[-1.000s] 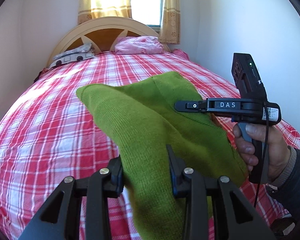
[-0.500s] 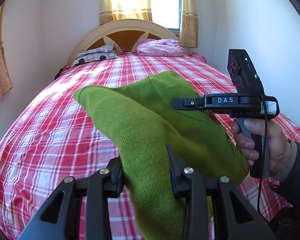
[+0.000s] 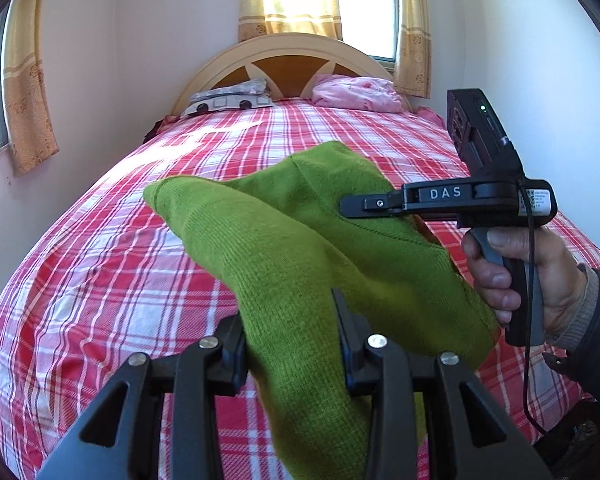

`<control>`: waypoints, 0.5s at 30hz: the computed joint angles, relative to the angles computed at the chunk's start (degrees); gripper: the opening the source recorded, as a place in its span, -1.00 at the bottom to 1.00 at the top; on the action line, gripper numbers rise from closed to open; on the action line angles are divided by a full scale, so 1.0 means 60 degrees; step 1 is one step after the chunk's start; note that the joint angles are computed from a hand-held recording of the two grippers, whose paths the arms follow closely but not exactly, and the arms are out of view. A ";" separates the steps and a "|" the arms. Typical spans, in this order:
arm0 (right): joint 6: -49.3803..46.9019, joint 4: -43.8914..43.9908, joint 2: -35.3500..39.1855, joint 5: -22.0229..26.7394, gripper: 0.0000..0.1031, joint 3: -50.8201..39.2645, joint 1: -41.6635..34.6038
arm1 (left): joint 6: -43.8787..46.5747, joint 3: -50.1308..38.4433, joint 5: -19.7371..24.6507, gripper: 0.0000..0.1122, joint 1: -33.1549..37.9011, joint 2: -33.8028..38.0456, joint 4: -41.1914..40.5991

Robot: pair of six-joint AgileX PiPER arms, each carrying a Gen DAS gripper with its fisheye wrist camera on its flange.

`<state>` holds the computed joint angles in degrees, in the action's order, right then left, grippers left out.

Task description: Fold small clothes

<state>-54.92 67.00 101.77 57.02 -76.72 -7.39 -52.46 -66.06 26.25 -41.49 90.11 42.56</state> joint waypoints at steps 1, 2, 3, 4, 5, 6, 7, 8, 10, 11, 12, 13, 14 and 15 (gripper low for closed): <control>0.0063 -0.0050 0.0053 -0.0086 -0.54 -0.0060 0.0172 | -0.0059 0.0099 -0.0031 -0.36 0.0067 -0.0058 0.0055; 0.0157 -0.0107 0.0113 -0.0157 -0.54 -0.0141 0.0324 | -0.0129 0.0240 -0.0086 -0.36 0.0167 -0.0141 0.0098; 0.0238 -0.0160 0.0177 -0.0221 -0.54 -0.0220 0.0475 | -0.0179 0.0373 -0.0145 -0.36 0.0274 -0.0224 0.0093; 0.0329 -0.0215 0.0238 -0.0279 -0.54 -0.0304 0.0623 | -0.0244 0.0476 -0.0184 -0.36 0.0348 -0.0283 0.0115; 0.0418 -0.0263 0.0292 -0.0335 -0.54 -0.0375 0.0779 | -0.0321 0.0577 -0.0215 -0.36 0.0425 -0.0344 0.0147; 0.0468 -0.0297 0.0328 -0.0373 -0.54 -0.0417 0.0893 | -0.0451 0.0716 -0.0258 -0.36 0.0480 -0.0422 0.0236; 0.0552 -0.0353 0.0380 -0.0403 -0.54 -0.0498 0.1019 | -0.0542 0.0834 -0.0288 -0.36 0.0534 -0.0493 0.0297; 0.0635 -0.0417 0.0454 -0.0415 -0.54 -0.0596 0.1136 | -0.0629 0.0941 -0.0305 -0.36 0.0584 -0.0555 0.0348; 0.0771 -0.0527 0.0581 -0.0426 -0.54 -0.0758 0.1313 | -0.0755 0.1163 -0.0379 -0.36 0.0704 -0.0676 0.0414; 0.0867 -0.0603 0.0660 -0.0437 -0.54 -0.0855 0.1411 | -0.0821 0.1252 -0.0406 -0.36 0.0748 -0.0720 0.0444; 0.0941 -0.0672 0.0736 -0.0441 -0.54 -0.0944 0.1485 | -0.0879 0.1335 -0.0439 -0.36 0.0787 -0.0756 0.0471; 0.1009 -0.0733 0.0806 -0.0439 -0.54 -0.1013 0.1549 | -0.0888 0.1437 -0.0513 -0.36 0.0859 -0.0789 0.0476; 0.1097 -0.0817 0.0893 -0.0416 -0.54 -0.1085 0.1618 | -0.0940 0.1513 -0.0551 -0.36 0.0898 -0.0801 0.0496; 0.1164 -0.0890 0.0964 -0.0411 -0.54 -0.1149 0.1664 | -0.0988 0.1594 -0.0592 -0.36 0.0928 -0.0808 0.0516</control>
